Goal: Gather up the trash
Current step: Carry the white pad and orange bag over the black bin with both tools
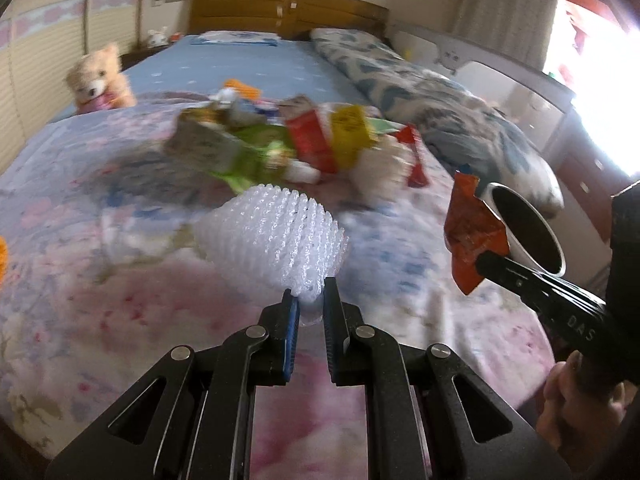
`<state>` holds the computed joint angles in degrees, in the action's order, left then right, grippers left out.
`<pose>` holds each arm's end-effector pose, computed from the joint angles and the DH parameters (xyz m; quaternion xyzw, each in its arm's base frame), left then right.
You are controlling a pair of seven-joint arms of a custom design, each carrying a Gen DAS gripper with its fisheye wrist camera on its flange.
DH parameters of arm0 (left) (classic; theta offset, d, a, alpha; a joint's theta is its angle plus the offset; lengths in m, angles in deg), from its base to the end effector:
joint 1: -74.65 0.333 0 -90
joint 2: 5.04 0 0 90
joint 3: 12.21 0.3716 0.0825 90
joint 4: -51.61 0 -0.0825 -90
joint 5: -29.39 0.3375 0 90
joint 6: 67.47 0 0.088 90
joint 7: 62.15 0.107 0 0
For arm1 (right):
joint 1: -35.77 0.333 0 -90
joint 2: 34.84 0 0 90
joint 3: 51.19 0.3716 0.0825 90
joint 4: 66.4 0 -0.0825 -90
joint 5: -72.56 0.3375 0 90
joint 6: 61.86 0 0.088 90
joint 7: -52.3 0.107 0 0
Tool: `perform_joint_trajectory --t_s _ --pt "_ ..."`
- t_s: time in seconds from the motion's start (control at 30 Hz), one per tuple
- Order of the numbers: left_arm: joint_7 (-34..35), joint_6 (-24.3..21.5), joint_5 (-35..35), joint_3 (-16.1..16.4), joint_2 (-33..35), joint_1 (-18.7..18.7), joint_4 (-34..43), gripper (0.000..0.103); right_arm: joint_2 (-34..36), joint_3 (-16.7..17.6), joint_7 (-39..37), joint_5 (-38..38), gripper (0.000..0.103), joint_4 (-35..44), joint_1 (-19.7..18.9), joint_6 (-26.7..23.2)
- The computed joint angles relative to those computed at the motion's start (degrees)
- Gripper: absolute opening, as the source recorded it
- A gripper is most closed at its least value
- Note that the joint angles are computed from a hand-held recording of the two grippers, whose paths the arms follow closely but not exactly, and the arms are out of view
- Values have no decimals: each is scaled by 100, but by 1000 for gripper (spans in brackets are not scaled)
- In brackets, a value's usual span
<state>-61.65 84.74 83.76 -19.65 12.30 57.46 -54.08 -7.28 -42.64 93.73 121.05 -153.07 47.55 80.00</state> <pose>0.5762 -0.2784 0.4903 -0.7747 0.5110 -0.2867 0.2377 0.6775 0.2229 0.5087 -0.8074 0.4220 -0.0027 0.4123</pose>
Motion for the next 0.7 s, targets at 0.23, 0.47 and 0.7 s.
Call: perform_joint_trajectory --t_s 0.23,0.47,0.7 --pt "745 -30 -306 -130 499 -184 788 10 -232 -112 -78 170 0 -293 -211 210" --pt "1759 -23 -868 -199 998 -368 1593 10 -255 -248 64 205 0 -309 -421 322" --pt "2783 -109 -1536 -272 1568 -510 2489 10 -192 -357 284 113 0 -180 -639 424"
